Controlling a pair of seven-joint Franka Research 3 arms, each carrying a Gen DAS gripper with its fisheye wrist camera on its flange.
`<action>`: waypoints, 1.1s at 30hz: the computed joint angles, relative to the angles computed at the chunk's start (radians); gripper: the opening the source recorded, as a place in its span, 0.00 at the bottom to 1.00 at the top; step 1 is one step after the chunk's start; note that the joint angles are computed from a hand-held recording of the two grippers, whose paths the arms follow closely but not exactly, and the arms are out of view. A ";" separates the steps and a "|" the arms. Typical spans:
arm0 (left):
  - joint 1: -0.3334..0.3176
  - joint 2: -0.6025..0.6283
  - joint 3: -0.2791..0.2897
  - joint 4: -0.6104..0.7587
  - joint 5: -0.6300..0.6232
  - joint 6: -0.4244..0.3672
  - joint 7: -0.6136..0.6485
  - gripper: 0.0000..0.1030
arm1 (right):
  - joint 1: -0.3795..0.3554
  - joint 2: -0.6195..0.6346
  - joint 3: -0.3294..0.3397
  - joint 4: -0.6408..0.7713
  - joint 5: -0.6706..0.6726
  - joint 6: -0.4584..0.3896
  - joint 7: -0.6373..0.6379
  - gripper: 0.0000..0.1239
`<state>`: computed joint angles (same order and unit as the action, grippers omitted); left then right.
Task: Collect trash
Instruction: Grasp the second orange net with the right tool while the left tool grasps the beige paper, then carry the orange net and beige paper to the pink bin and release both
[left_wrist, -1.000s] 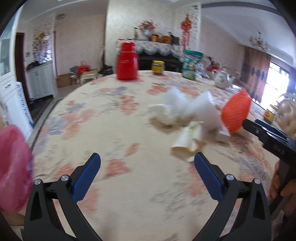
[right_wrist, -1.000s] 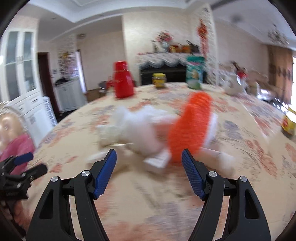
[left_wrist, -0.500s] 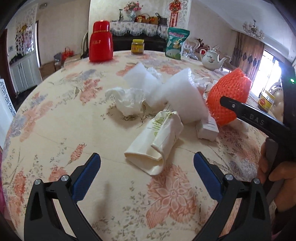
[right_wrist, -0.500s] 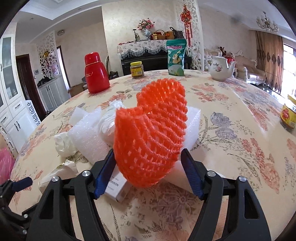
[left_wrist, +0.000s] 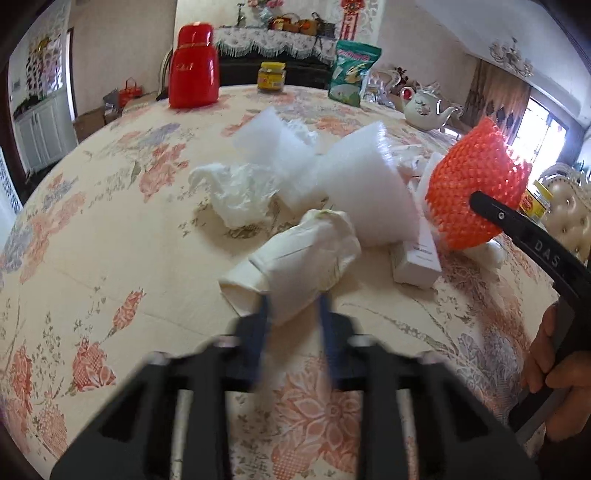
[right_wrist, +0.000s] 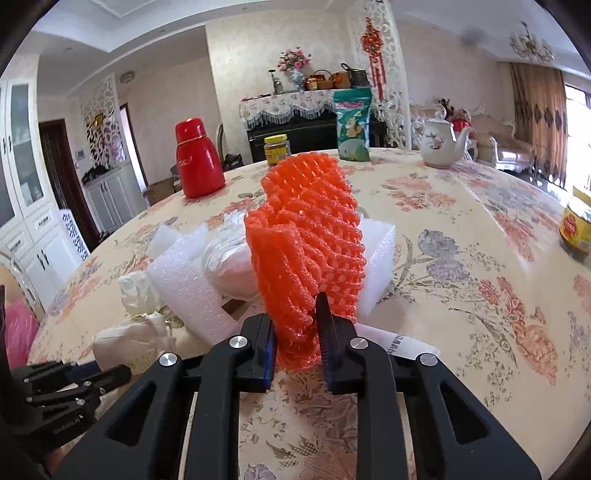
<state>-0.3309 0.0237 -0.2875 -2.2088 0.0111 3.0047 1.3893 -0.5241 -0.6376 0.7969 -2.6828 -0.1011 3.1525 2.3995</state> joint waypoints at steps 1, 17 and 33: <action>-0.002 -0.005 0.002 -0.008 0.031 0.018 -0.019 0.06 | -0.001 -0.004 -0.001 -0.002 0.000 0.001 0.001 0.16; 0.106 -0.101 -0.033 -0.097 0.567 0.158 -0.513 0.04 | 0.037 -0.039 -0.019 -0.022 0.032 0.035 -0.029 0.16; 0.335 -0.257 -0.184 -0.148 0.886 0.181 -0.878 0.04 | 0.147 -0.035 -0.008 -0.036 0.115 0.165 -0.225 0.16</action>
<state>0.0039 -0.2330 -0.4712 -2.3563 0.8966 3.1855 0.5115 -0.3772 -0.6723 0.7888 -2.7187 0.0134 3.3172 2.1743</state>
